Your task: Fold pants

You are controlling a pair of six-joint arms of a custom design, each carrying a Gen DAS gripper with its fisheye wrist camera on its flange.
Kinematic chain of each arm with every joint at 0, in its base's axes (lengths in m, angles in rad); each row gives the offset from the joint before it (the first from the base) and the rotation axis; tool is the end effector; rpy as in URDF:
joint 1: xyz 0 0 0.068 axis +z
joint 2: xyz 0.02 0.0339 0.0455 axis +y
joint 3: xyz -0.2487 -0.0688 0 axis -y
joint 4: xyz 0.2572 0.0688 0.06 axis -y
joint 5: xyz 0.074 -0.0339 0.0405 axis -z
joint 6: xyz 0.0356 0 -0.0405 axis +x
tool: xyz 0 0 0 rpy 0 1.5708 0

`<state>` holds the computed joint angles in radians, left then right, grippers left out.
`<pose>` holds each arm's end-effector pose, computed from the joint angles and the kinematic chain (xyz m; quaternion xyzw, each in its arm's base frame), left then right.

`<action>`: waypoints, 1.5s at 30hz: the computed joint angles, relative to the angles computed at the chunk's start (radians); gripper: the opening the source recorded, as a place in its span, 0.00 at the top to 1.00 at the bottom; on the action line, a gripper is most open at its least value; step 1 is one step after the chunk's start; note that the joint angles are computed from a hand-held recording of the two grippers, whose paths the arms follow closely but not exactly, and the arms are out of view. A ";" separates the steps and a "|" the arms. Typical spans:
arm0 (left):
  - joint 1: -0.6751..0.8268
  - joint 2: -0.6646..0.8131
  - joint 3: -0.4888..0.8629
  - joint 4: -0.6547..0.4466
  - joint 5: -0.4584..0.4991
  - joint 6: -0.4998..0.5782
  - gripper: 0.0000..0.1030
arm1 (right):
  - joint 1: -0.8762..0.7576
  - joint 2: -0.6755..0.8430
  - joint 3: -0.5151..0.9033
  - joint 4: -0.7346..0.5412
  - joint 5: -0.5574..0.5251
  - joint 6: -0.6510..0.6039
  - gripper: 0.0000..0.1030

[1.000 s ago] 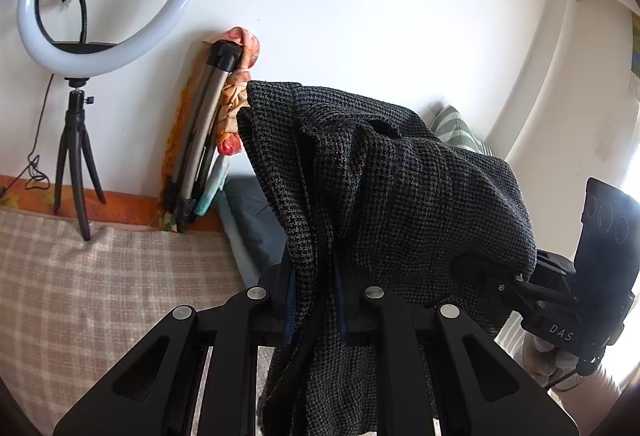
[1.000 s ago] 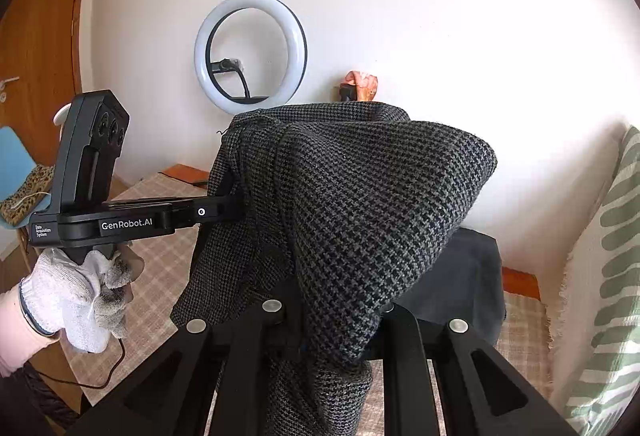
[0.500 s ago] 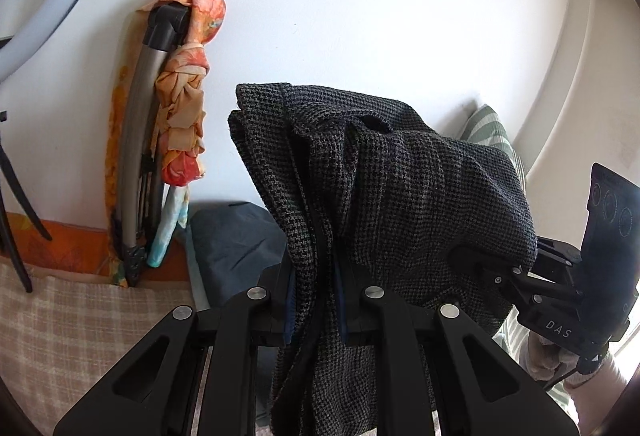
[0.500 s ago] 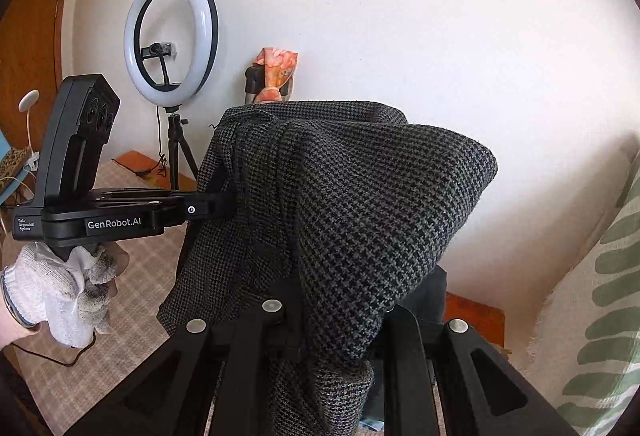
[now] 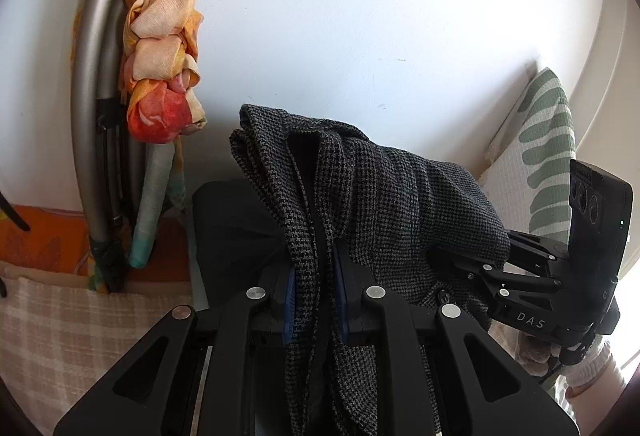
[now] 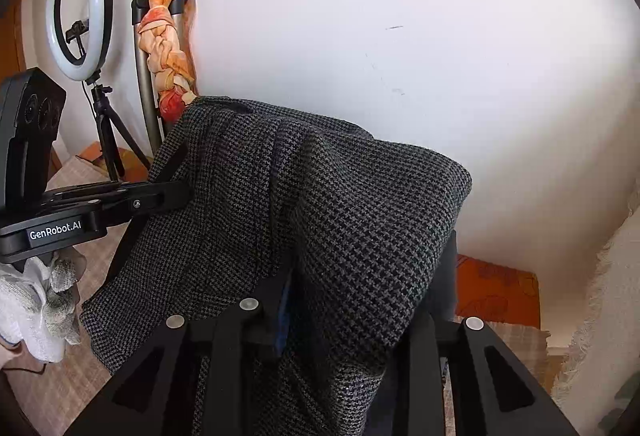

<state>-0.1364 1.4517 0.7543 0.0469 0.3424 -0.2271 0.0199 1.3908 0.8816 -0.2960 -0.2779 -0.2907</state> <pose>0.3072 -0.0542 0.1761 0.0356 0.8854 -0.2292 0.4028 0.3040 0.0158 0.2072 -0.1932 0.8996 0.0774 0.3839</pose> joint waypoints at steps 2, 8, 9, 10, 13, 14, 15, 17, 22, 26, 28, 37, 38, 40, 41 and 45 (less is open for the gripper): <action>-0.012 -0.008 0.003 -0.014 -0.041 -0.003 0.84 | -0.022 0.034 0.017 -0.011 -0.010 0.018 0.65; -0.002 -0.080 0.011 -0.072 -0.107 0.025 0.79 | -0.071 0.028 0.016 -0.005 -0.015 0.088 0.50; 0.000 -0.095 0.013 -0.089 -0.106 0.032 0.79 | -0.083 0.021 0.016 -0.002 -0.024 0.102 0.45; 0.006 -0.096 0.011 -0.089 -0.103 0.041 0.79 | -0.092 0.005 0.008 0.007 -0.022 0.111 0.44; 0.002 -0.143 0.000 -0.124 -0.104 0.058 0.79 | -0.124 -0.040 -0.008 0.012 -0.047 0.138 0.42; 0.009 -0.163 -0.013 -0.132 -0.098 0.065 0.79 | -0.134 -0.053 -0.012 0.007 -0.056 0.145 0.42; 0.008 -0.181 -0.018 -0.146 -0.095 0.068 0.79 | -0.136 -0.064 -0.016 0.004 -0.052 0.150 0.42; 0.022 -0.220 -0.030 -0.178 -0.079 0.076 0.79 | -0.140 -0.097 -0.032 -0.006 -0.036 0.154 0.42; 0.040 -0.352 -0.065 -0.271 -0.054 0.098 0.68 | -0.119 -0.213 -0.092 -0.034 0.017 0.180 0.42; 0.057 -0.480 -0.098 -0.358 -0.040 0.121 0.57 | -0.103 -0.367 -0.147 -0.101 0.050 0.202 0.26; 0.076 -0.545 -0.107 -0.415 -0.021 0.121 0.57 | -0.061 -0.449 -0.177 -0.123 0.096 0.235 0.22; 0.199 -0.871 -0.112 -0.757 0.090 0.216 0.38 | 0.187 -0.840 -0.202 -0.393 0.366 0.354 0.09; 0.224 -0.903 -0.112 -0.797 0.112 0.233 0.37 | 0.236 -0.876 -0.202 -0.421 0.412 0.379 0.06; 0.275 -0.961 -0.103 -0.886 0.149 0.276 0.35 | 0.378 -0.934 -0.196 -0.485 0.548 0.448 0.06; 0.305 -0.991 -0.100 -0.930 0.172 0.299 0.33 | 0.465 -0.950 -0.189 -0.523 0.632 0.487 0.06; 0.492 -1.086 -0.069 -1.131 0.303 0.465 0.26 | 0.888 -0.969 -0.143 -0.730 0.987 0.749 0.06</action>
